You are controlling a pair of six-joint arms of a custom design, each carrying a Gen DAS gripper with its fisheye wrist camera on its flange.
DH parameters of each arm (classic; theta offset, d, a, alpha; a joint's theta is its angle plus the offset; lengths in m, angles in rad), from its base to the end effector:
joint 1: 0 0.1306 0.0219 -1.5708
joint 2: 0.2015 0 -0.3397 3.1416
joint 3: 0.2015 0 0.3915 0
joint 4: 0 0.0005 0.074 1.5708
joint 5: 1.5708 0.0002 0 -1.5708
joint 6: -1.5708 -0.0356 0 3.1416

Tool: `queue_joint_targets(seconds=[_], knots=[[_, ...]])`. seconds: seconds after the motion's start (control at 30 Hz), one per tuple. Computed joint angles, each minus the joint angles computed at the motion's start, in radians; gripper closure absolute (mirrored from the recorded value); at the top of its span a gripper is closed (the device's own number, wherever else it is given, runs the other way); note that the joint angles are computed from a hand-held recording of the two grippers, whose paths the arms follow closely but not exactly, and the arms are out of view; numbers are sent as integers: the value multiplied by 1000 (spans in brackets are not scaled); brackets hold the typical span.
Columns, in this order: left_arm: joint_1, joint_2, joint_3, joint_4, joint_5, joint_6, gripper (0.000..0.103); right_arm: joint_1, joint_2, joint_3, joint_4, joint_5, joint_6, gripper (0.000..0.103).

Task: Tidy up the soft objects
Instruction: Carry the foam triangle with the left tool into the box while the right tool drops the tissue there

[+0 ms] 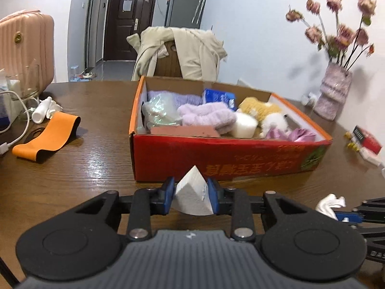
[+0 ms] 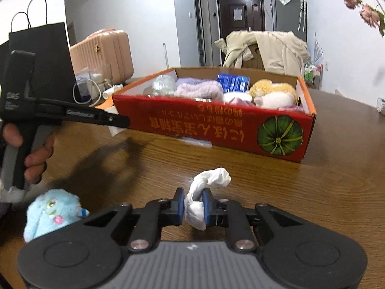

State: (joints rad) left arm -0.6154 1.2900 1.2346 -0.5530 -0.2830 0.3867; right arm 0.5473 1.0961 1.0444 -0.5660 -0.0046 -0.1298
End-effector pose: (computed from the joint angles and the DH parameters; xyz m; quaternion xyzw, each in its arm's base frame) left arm 0.3929 -0.2662 0.3856 0.0353 0.8793 -0.1105 0.4619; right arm 0.3507 0.2133 0.3738 -0.1852 0.8691 0.1543 0.4320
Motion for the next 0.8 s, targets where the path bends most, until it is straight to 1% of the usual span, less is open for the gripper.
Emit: queue_joint_targets(seconds=[0.13, 0.23, 0.3, 0.4, 0.5, 0.6, 0.63, 0.7, 0.8], knots=[[-36, -76, -49, 11, -23, 32, 72, 26, -50, -16, 3, 26, 5, 88], [-62, -122, -76, 19, -36, 34, 72, 42, -86, -27, 3, 41, 5, 88], [-72, -140, -85, 25, -43, 31, 72, 50, -103, -29, 1, 52, 5, 88], [-70, -140, -72, 30, -29, 25, 72, 57, -111, -17, 0, 67, 22, 88], [-58, -101, -9, 39, 5, -18, 72, 54, -96, 25, 0, 77, 66, 88], [-36, -37, 74, 65, 59, -62, 71, 32, -53, 94, 12, 47, 129, 87], [-23, 1, 119, 60, 85, -70, 71, 22, -37, 115, 16, 31, 144, 87], [-2, 76, 206, 36, 110, -78, 70, -5, 25, 184, 21, -5, 169, 88], [32, 200, 339, -11, 146, -65, 69, -44, 138, 292, 17, -57, 161, 87]])
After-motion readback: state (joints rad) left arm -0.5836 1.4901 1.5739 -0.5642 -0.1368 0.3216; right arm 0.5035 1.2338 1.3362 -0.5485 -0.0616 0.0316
